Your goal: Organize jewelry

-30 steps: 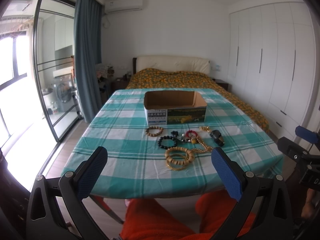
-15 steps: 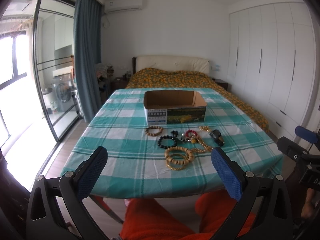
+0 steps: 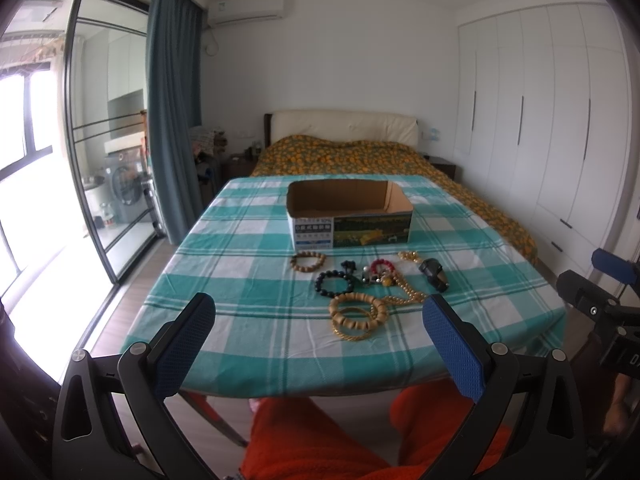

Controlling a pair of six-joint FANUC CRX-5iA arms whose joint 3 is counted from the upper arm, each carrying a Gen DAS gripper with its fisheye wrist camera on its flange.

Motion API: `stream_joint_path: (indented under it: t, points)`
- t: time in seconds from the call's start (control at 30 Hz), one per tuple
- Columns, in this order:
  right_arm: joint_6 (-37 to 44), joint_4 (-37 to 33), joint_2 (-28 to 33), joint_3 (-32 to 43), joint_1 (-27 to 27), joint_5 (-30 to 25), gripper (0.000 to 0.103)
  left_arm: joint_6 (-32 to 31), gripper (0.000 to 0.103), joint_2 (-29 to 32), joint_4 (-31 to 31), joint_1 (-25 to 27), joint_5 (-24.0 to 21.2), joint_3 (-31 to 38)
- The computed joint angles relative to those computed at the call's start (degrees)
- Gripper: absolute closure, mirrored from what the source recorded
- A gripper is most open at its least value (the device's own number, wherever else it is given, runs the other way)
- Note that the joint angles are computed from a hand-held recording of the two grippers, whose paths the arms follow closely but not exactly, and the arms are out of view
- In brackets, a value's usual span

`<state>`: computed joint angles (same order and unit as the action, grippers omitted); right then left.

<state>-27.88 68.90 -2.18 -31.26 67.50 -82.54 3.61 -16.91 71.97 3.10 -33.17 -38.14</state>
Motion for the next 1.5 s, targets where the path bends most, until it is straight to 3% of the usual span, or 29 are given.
stream_joint_path:
  t: [1.5]
  points:
    - [0.0, 0.0, 0.0, 0.1, -0.1, 0.1, 0.009, 1.5, 0.0, 0.2, -2.3, 1.2, -0.6, 0.1]
